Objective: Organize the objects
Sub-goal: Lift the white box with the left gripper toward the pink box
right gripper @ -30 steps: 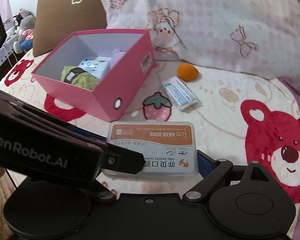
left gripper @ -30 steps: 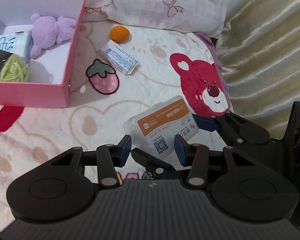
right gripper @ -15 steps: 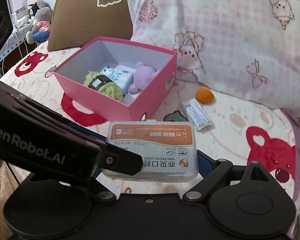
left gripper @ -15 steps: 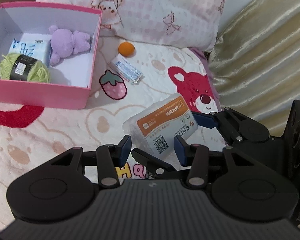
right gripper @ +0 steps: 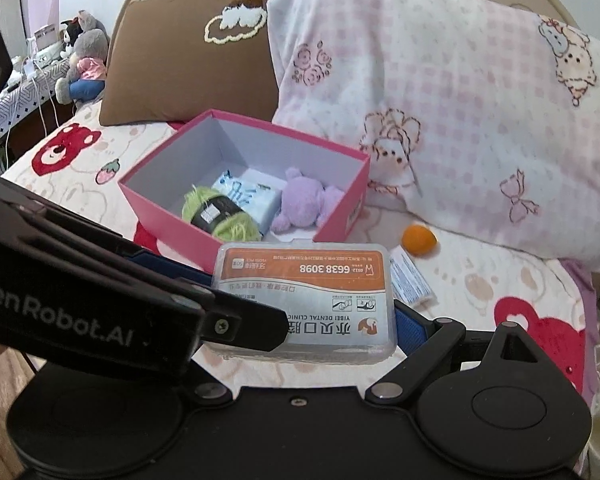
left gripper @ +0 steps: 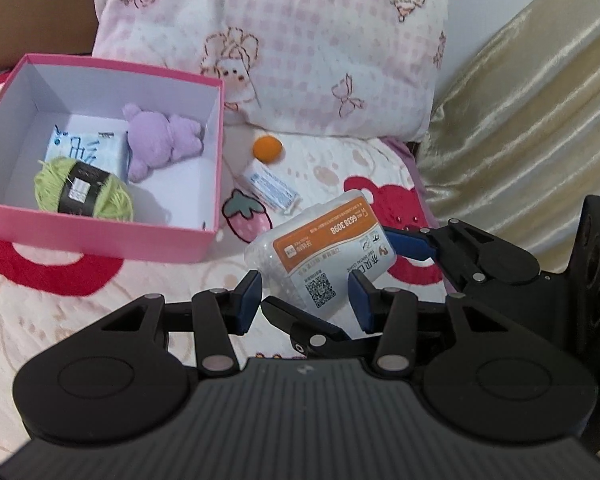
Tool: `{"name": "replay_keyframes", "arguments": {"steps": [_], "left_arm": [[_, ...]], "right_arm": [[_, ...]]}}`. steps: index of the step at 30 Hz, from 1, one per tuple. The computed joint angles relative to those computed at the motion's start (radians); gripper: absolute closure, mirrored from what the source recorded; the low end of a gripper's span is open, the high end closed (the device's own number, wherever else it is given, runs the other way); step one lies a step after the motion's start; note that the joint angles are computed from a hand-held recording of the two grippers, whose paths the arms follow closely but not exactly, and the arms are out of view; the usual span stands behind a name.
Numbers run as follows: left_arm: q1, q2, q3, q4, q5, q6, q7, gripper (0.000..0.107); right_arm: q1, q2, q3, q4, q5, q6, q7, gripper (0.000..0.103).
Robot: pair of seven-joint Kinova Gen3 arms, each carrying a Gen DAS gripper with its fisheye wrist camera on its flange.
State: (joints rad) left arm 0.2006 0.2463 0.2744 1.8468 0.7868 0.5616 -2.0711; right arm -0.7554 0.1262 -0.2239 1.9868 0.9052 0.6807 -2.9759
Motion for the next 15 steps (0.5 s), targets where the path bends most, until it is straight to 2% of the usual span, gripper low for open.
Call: {"name": "replay_keyframes", "arguments": {"steps": [3,5,8,15], "left_arm": [[-0.043,0.008,0.005,0.000,0.056,0.024,-0.059,0.062],[-0.077,0.013,0.011,0.016,0.127,0.024,-0.126,0.063],[-0.107,0.031,0.004,0.031,0.209,0.037,-0.196,0.063],[-0.128,0.060,-0.030,0.020,0.238,0.070,-0.236,0.063]], "right_arm": [[-0.002,0.020,0.002,-0.031,-0.003,0.011,0.030,0.009],[-0.006,0.032,0.008,-0.045,0.002,0.012,0.042,0.009],[-0.007,0.048,0.022,-0.047,0.009,-0.019,0.036,0.009],[-0.002,0.084,0.059,-0.074,-0.024,-0.086,0.083,0.009]]}}
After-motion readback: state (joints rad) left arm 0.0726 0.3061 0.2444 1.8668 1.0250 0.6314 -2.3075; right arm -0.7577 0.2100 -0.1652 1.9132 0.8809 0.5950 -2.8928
